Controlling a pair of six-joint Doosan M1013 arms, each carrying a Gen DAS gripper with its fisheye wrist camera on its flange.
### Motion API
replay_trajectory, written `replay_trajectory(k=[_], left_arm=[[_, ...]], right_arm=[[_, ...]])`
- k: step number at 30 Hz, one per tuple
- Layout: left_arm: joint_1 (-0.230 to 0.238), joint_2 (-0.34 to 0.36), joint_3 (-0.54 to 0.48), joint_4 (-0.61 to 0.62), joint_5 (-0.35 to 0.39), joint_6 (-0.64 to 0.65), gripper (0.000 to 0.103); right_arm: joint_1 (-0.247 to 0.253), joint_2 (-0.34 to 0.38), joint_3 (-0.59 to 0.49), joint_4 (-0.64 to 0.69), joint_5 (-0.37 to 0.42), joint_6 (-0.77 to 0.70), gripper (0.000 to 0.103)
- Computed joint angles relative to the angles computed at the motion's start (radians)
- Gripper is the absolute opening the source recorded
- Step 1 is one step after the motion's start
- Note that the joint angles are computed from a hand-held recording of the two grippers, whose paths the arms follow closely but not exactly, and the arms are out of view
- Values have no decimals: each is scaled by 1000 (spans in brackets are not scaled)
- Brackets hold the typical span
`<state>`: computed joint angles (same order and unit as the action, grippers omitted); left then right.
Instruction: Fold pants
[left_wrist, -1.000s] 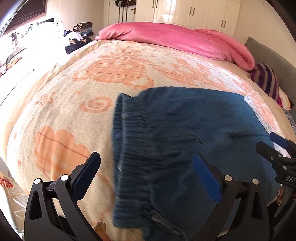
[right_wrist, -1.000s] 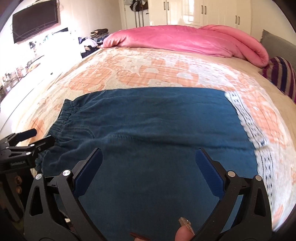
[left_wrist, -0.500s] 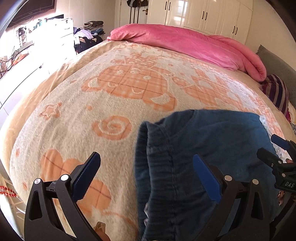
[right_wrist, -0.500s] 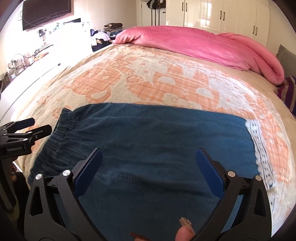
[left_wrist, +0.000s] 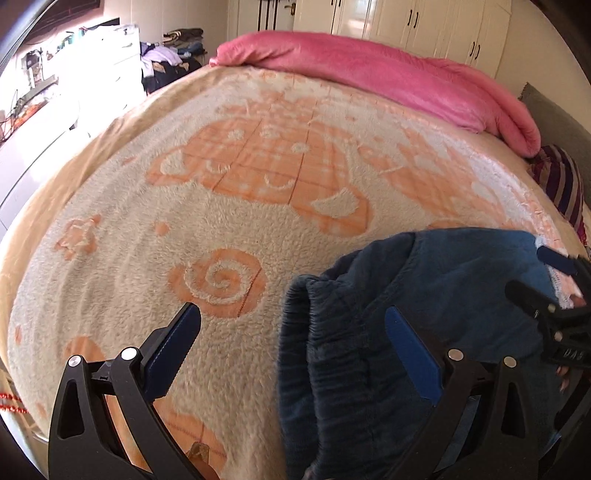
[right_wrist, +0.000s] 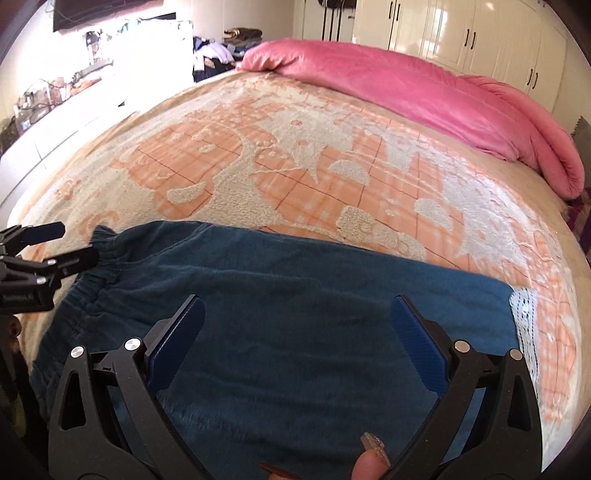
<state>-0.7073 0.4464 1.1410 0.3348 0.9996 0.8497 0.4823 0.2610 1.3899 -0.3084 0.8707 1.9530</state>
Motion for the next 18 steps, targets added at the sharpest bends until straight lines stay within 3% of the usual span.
replay_trajectory(k=[8, 16, 18], left_arm=[[21, 8, 10, -32, -36, 38, 99], [25, 26, -3, -96, -76, 166, 96], [31, 29, 1, -137, -97, 228, 63]], right_arm=[[-27, 70, -81, 83, 39, -169, 95], [-41, 146, -166, 145, 123, -327, 95], [-40, 152, -174, 146, 121, -343, 95]])
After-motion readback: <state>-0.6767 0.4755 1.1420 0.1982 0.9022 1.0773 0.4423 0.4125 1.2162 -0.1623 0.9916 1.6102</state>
